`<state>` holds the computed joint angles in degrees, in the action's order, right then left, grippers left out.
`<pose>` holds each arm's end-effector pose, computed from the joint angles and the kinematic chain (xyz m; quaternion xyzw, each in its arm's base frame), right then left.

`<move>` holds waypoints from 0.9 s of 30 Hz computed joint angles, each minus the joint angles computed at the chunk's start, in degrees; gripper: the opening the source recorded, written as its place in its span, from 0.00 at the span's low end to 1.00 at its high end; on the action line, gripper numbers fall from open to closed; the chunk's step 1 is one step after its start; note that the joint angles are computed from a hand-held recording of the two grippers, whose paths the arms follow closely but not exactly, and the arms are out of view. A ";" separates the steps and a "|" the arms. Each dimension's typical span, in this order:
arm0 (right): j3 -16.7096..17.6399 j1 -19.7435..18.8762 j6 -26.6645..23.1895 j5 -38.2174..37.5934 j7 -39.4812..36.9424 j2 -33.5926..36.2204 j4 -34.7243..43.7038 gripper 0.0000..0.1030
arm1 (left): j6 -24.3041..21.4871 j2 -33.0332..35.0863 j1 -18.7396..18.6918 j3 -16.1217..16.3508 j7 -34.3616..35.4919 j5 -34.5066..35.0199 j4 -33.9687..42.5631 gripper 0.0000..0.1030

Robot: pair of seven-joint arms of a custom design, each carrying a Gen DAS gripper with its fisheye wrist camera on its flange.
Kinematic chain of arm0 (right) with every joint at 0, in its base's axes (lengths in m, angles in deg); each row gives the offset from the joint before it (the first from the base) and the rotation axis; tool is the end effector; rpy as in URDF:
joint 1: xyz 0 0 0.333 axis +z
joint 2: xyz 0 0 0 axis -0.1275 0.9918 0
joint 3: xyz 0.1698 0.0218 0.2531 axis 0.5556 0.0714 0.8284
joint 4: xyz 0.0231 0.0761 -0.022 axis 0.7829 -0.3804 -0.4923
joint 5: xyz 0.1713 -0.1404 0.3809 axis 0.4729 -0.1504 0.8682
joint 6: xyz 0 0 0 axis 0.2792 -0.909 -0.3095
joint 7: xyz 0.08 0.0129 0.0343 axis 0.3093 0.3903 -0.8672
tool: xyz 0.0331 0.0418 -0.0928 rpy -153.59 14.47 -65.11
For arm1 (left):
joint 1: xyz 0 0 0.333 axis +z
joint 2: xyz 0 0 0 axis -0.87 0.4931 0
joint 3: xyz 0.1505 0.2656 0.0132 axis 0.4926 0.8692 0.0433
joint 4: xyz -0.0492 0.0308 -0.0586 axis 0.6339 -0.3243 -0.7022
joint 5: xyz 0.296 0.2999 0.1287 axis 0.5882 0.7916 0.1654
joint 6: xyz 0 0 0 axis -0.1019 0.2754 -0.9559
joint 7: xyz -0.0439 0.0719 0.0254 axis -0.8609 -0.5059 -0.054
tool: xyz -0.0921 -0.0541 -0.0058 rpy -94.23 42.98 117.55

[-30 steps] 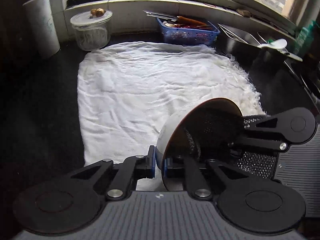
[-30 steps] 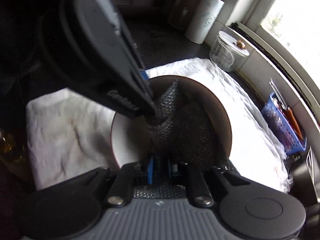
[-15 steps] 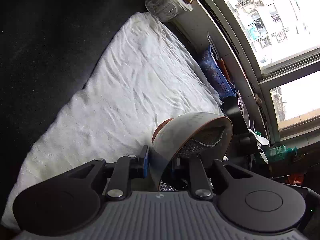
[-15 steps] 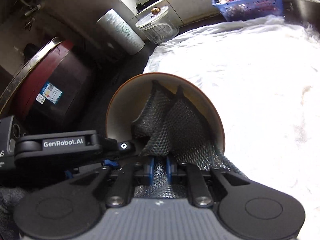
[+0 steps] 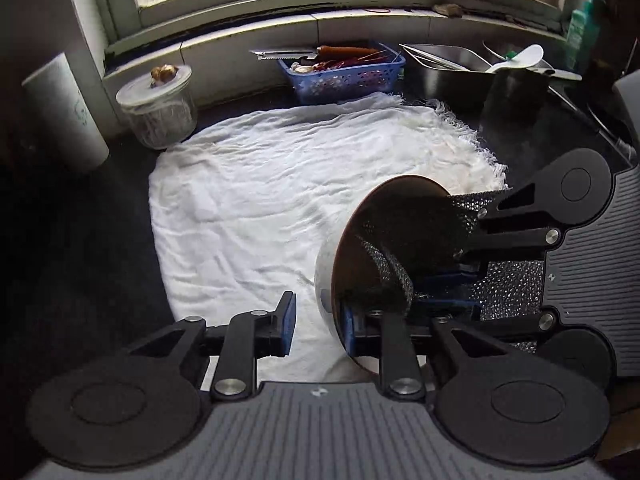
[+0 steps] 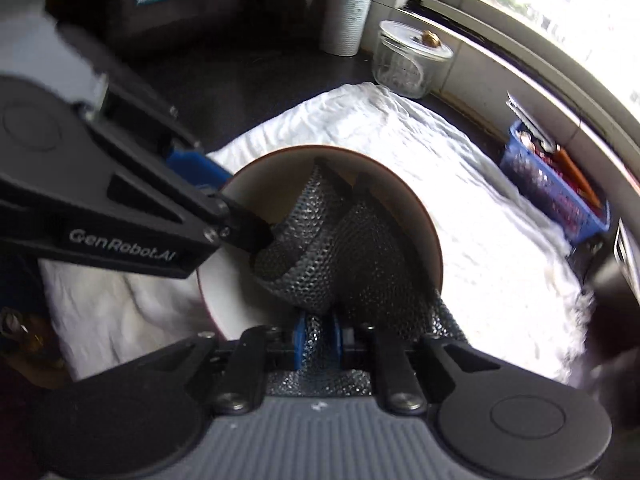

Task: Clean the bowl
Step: 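Scrub the bowl wall with the right tool while the left tool turns the bowl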

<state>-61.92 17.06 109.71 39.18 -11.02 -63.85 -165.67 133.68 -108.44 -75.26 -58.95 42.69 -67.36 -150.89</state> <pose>0.4228 0.1920 0.4439 -0.8859 0.3460 -0.2281 0.2086 0.4556 -0.2507 0.4653 -0.4331 0.8439 -0.2564 0.1858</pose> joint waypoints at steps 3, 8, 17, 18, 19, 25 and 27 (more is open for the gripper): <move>0.41 -0.35 0.85 -1.19 -0.14 0.27 -0.33 0.13 | 0.68 -0.22 -0.71 1.14 -2.60 -4.06 -0.71 0.07; -5.96 5.52 0.75 12.17 0.82 1.19 0.42 0.13 | 0.34 -0.96 -2.08 4.07 -9.64 -15.71 -2.86 0.05; -10.47 11.63 1.90 35.22 5.34 2.69 1.97 0.13 | -0.25 -1.26 -5.98 10.48 -7.99 -39.60 -5.23 0.08; -9.89 11.16 1.77 35.51 5.23 2.68 1.99 0.13 | -0.92 -1.14 -5.54 10.14 -6.13 -38.81 -4.83 0.07; -9.37 10.75 1.64 35.72 5.19 2.64 2.01 0.13 | -1.67 -1.12 -4.64 9.21 -4.60 -36.28 -4.34 0.08; -3.29 4.46 -1.10 24.70 3.92 2.50 2.85 0.13 | 1.09 -1.98 3.88 -2.14 -0.78 -2.79 -2.51 0.26; -0.71 2.30 -1.22 17.10 2.00 2.48 3.00 0.13 | 0.34 -1.11 4.98 -3.64 -0.48 3.73 -1.19 0.24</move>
<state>-62.63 19.37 108.49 56.28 -9.02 -61.37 -162.67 134.03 -109.55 -70.28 -62.59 42.21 -63.63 -152.08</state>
